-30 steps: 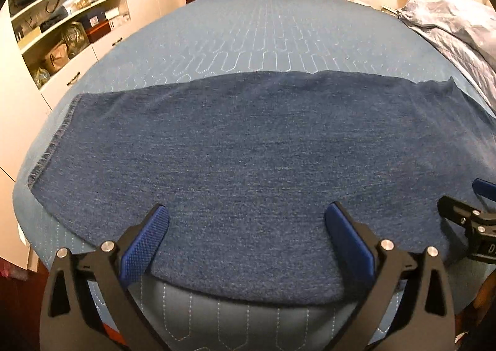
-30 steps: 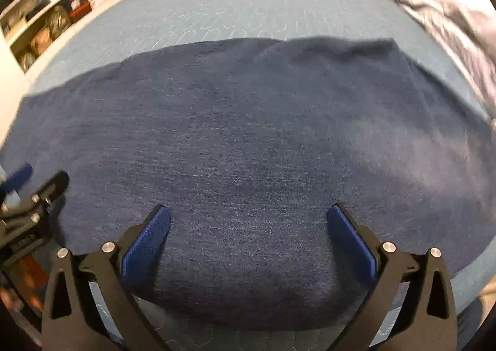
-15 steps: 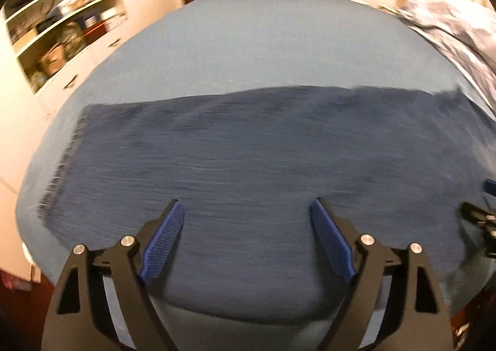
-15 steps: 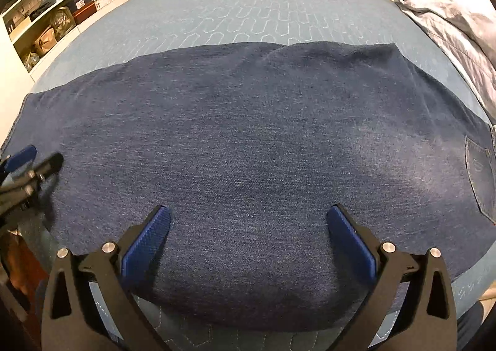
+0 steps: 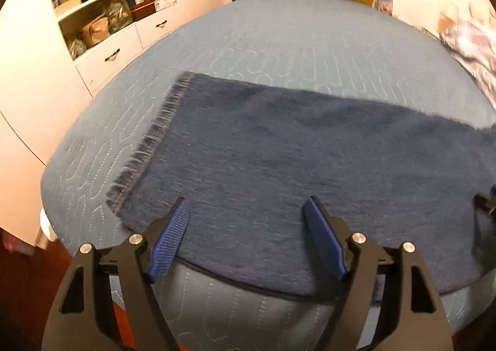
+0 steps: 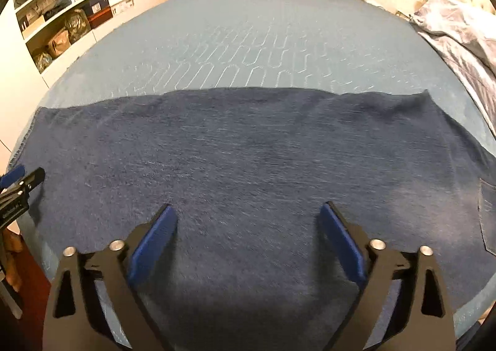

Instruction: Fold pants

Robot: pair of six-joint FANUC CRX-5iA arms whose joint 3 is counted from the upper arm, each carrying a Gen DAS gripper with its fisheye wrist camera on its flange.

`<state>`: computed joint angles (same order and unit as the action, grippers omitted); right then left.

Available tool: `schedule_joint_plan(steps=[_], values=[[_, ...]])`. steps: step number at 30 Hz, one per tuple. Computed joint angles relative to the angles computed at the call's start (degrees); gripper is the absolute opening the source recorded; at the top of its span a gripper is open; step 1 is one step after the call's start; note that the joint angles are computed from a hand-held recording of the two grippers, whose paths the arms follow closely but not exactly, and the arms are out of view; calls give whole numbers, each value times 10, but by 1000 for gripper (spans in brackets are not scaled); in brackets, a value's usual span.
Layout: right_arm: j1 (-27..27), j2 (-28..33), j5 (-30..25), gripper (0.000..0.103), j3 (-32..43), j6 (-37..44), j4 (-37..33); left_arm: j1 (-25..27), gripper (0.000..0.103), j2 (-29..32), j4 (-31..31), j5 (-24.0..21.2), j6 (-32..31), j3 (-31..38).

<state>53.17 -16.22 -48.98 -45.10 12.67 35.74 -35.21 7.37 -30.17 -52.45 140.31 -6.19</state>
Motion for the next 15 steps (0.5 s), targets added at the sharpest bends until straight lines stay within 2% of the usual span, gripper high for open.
schedule_joint_plan(steps=[2, 4, 6, 9, 10, 12, 13, 15], values=[[-5, 20, 0, 85, 11, 11, -11, -11, 70, 2, -30, -31, 26, 16], [-4, 25, -2, 85, 11, 8, -3, 1, 67, -15, -11, 11, 17, 5], [-1, 30, -6, 86, 13, 7, -2, 1, 61, -4, -3, 26, -11, 29], [1, 33, -8, 86, 13, 7, -2, 11, 56, 39, 51, 48, -100, 73], [0, 34, -8, 86, 14, 8, -3, 13, 56, 64, 74, 45, -148, 93], [1, 34, -10, 86, 16, 10, -7, 21, 52, 102, 111, 28, -203, 124], [2, 35, -10, 86, 18, 8, -8, 24, 52, 113, 111, 16, -209, 134], [2, 40, -10, 85, 22, 10, -8, 40, 57, 110, 128, 30, -216, 124]])
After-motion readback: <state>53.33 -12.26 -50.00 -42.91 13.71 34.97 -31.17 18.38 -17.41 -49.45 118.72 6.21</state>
